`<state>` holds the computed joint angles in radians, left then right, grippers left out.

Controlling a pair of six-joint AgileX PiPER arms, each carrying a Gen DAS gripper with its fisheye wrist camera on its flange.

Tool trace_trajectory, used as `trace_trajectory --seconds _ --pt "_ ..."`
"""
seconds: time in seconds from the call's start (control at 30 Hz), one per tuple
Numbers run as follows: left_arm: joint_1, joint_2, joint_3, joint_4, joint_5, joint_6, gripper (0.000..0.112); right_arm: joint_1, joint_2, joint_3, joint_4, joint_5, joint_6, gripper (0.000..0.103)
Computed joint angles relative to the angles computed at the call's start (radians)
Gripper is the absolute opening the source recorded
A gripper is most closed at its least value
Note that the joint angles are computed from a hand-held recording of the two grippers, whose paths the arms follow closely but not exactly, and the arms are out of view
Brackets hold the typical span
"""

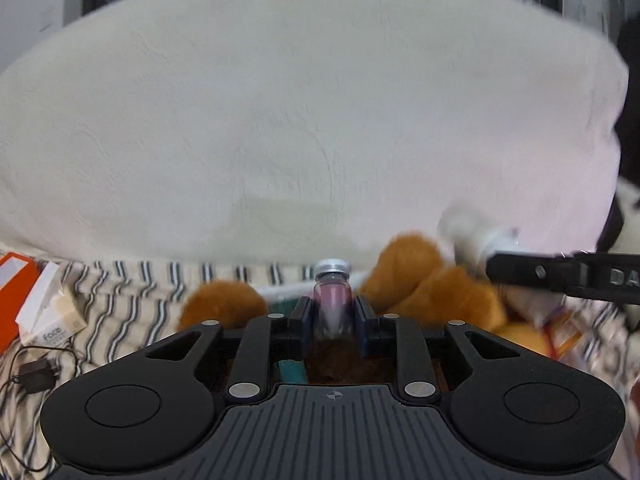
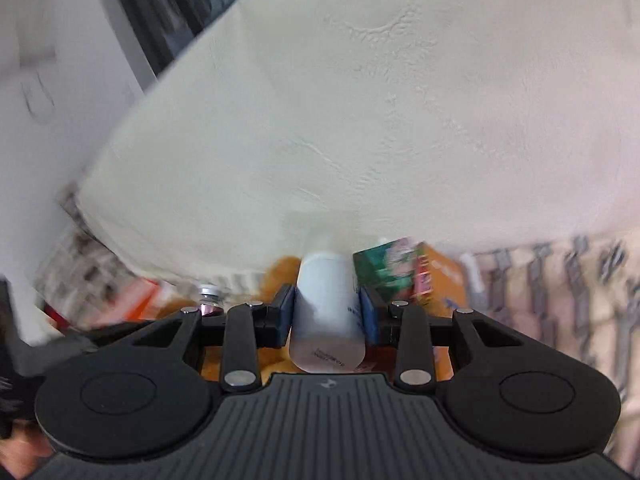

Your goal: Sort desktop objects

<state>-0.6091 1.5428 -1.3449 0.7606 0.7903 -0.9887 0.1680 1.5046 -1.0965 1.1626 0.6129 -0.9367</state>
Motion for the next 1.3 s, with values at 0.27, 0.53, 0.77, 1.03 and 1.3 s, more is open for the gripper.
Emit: trace_trajectory --seconds 0.27,0.53,0.77,1.03,1.3 --pt "0.076 -0.019 -0.017 -0.181 -0.029 0.143 0.049 -0.075 -0.004 0.027 0.083 0.078 -0.127 0.060" --pt "0.043 -0.126 0.088 -0.050 -0.072 -0.042 0.072 -0.179 -0.053 0.061 0.161 0.180 -0.169 0.063" --pt "-0.243 -0.216 0.224 0.411 0.110 -0.523 0.102 -0.294 -0.105 0.132 0.280 0.308 -0.228 0.073" --pt "-0.522 -0.148 0.253 0.485 0.335 -0.794 0.103 -0.318 -0.332 0.383 0.344 0.145 -0.471 0.098" --pt "-0.555 -0.179 0.354 0.374 0.293 -0.959 0.103 -0.154 -0.506 0.519 0.150 -0.129 -0.312 0.103"
